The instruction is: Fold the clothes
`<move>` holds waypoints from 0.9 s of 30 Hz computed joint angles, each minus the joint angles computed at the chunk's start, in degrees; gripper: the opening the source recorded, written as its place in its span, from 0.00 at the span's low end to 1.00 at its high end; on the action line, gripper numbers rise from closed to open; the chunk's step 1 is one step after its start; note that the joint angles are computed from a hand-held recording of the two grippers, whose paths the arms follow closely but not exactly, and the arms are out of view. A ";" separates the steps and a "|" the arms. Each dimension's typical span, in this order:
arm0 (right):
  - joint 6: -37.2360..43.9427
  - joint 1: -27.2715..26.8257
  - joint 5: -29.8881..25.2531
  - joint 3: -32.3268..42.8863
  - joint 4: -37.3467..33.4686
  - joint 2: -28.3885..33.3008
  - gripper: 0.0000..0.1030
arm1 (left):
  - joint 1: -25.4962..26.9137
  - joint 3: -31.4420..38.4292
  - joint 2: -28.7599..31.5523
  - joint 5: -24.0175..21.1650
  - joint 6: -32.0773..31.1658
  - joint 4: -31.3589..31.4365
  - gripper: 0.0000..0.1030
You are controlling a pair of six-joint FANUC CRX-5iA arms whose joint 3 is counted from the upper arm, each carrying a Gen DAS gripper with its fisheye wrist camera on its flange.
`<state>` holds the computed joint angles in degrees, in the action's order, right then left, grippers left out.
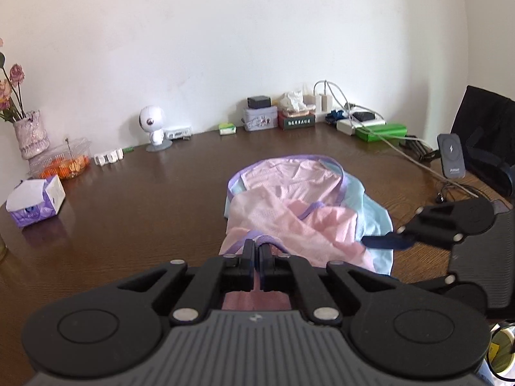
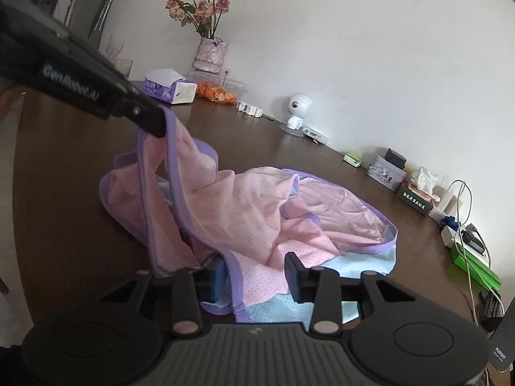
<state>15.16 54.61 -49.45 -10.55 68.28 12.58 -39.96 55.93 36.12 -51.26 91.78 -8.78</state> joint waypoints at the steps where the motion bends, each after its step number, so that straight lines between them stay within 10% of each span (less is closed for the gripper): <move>1: -0.29 -0.13 -0.50 0.25 0.39 0.27 0.14 | 0.05 0.31 -0.11 0.04 -0.30 -0.12 0.02; 5: -9.19 -2.36 -3.08 -0.99 6.51 -2.79 0.01 | 2.34 -1.37 -0.91 3.66 -4.19 10.57 0.03; 8: -10.31 -3.95 -6.96 -0.40 11.46 -3.83 0.01 | 2.81 -1.61 -0.48 4.42 -6.68 13.71 0.27; 9: -8.43 -4.66 -7.80 0.77 10.58 -3.15 0.01 | 3.08 -3.19 -0.97 5.32 -7.71 14.73 0.42; 16: 7.27 -6.90 -15.62 8.85 -7.70 2.30 0.21 | 5.50 -14.97 -5.83 6.20 -12.11 17.59 0.49; 24: 7.86 -1.99 16.92 -2.35 -20.06 -9.20 0.50 | 6.44 -14.28 -3.34 1.10 -18.77 14.59 0.54; 26: 8.84 -1.43 16.07 0.34 -22.89 -6.12 0.46 | 6.14 -13.91 -3.05 1.25 -19.96 12.87 0.60; 27: 9.22 -1.46 15.23 1.90 -25.16 -4.96 0.20 | 6.07 -14.60 -3.27 1.98 -21.19 13.33 0.64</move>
